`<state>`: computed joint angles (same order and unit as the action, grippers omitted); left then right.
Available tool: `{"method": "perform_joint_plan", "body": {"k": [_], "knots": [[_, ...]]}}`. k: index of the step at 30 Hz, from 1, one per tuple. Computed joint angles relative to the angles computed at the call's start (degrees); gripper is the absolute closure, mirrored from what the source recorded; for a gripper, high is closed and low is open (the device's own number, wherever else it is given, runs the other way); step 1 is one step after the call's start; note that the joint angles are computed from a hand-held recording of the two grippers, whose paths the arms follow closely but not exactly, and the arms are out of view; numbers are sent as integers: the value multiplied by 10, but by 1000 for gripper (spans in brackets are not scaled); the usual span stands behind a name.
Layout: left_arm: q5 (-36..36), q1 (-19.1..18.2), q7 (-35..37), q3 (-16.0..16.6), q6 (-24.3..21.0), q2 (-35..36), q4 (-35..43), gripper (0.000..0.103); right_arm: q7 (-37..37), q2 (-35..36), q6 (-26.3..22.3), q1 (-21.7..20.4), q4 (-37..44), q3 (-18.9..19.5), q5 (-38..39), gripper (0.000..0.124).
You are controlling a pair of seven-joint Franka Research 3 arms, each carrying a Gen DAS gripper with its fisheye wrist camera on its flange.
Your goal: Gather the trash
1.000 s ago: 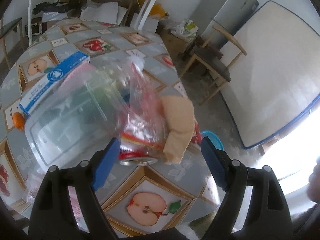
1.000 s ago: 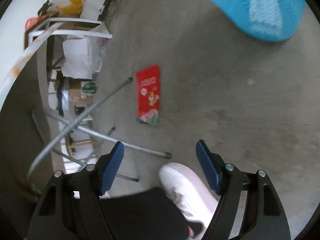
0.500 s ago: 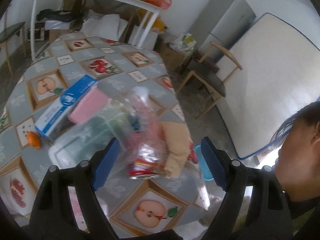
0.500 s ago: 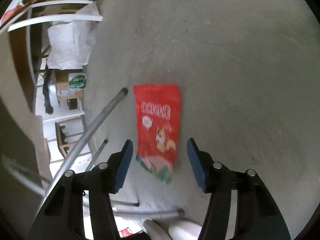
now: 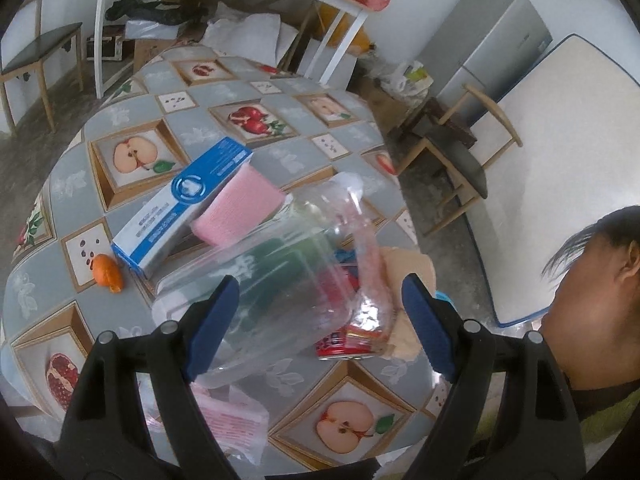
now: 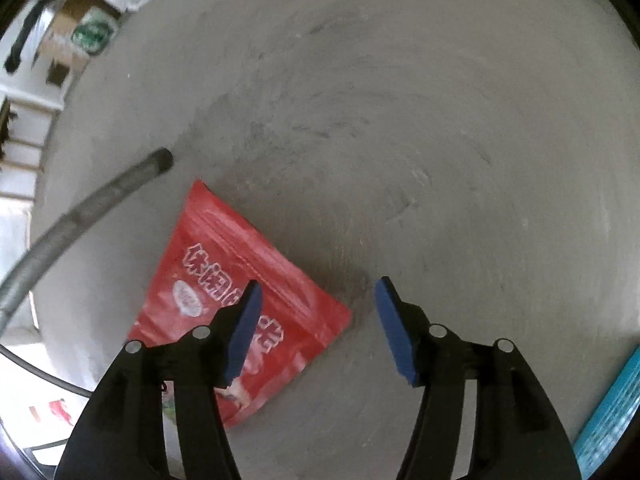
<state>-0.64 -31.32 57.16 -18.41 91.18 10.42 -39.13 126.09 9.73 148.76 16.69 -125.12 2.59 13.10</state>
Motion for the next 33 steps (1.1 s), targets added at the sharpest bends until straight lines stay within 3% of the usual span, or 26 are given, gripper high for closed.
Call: {"method": "perform_joint_plan", "body": {"k": [4, 10, 11, 15, 17, 21, 27, 33], "knots": [[-3, 3, -1, 2, 0, 3, -2, 24, 10, 12, -19, 13, 22, -5, -55, 60], [-8, 7, -5, 2, 3, 0, -8, 24, 28, 21, -73, 47, 46, -7, -163, 61], [-9, 8, -6, 2, 5, -1, -10, 24, 36, 23, -95, 58, 53, -8, -197, 67], [-24, 22, -8, 2, 25, -24, -50, 24, 57, 11, -106, 60, 44, -4, -202, 89], [-30, 27, -9, 1, 33, -32, -63, 24, 84, 3, -127, 64, 41, -5, -223, 112], [-42, 37, -4, -1, 58, -54, -94, 24, 96, -22, -129, 54, 12, 4, -199, 123], [-70, 54, 3, 0, 94, -94, -151, 24, 165, -152, -51, 18, -124, 11, -139, 124], [-110, 67, 22, 5, 145, -137, -213, 24, 194, -320, -57, -29, -228, 39, -122, 124]]}}
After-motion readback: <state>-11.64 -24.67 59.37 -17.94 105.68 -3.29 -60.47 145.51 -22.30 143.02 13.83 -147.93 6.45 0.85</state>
